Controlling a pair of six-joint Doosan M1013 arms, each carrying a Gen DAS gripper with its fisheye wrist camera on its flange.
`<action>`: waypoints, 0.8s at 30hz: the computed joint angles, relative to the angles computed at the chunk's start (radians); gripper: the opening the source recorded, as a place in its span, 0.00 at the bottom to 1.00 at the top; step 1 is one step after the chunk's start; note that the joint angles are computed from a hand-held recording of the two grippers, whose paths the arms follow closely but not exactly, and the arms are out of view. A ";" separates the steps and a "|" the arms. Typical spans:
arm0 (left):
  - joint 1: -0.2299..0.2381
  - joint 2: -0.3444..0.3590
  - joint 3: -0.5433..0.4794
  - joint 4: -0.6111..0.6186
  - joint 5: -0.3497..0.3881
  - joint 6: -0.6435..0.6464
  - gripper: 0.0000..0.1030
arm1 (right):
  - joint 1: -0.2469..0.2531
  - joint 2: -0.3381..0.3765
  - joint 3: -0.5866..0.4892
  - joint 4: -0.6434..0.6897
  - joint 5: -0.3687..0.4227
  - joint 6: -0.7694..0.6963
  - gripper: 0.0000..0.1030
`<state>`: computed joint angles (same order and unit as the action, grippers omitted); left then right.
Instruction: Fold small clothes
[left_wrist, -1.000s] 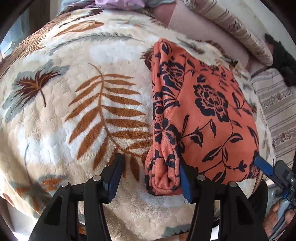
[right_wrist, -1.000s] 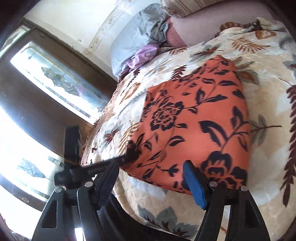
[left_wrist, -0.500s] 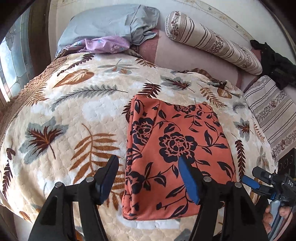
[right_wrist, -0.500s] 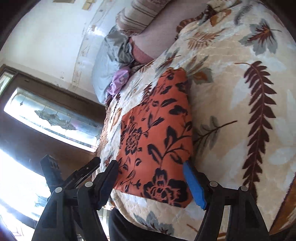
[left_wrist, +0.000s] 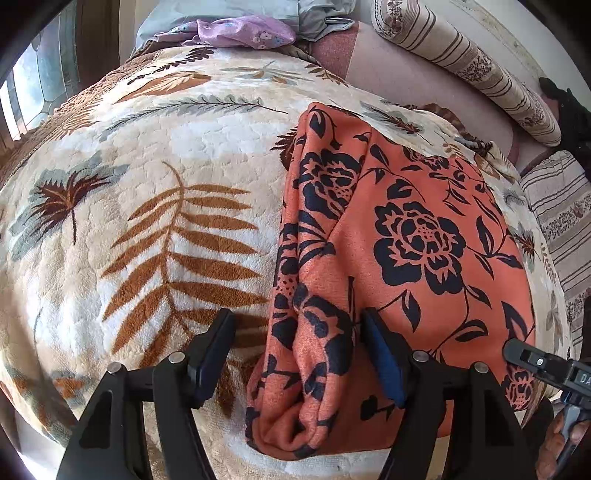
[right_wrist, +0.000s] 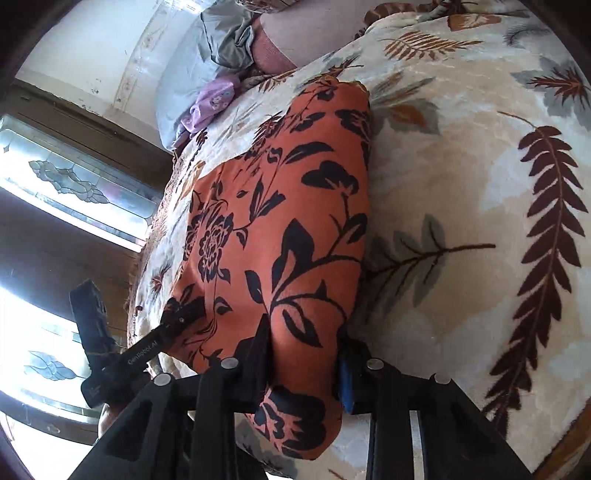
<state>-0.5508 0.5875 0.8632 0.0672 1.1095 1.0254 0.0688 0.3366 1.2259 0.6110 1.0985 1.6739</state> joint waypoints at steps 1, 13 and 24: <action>-0.002 -0.002 0.005 0.008 -0.005 0.003 0.71 | -0.012 0.004 0.015 0.040 0.011 -0.001 0.33; 0.004 -0.011 0.028 -0.011 -0.044 0.008 0.72 | -0.084 0.101 -0.098 0.246 0.025 0.053 0.66; -0.013 -0.020 -0.021 0.060 -0.045 -0.022 0.69 | -0.017 0.091 -0.143 -0.036 0.027 0.030 0.43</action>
<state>-0.5638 0.5671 0.8419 0.1267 1.0648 1.0030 0.0519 0.4273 1.0826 0.5754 1.1251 1.7038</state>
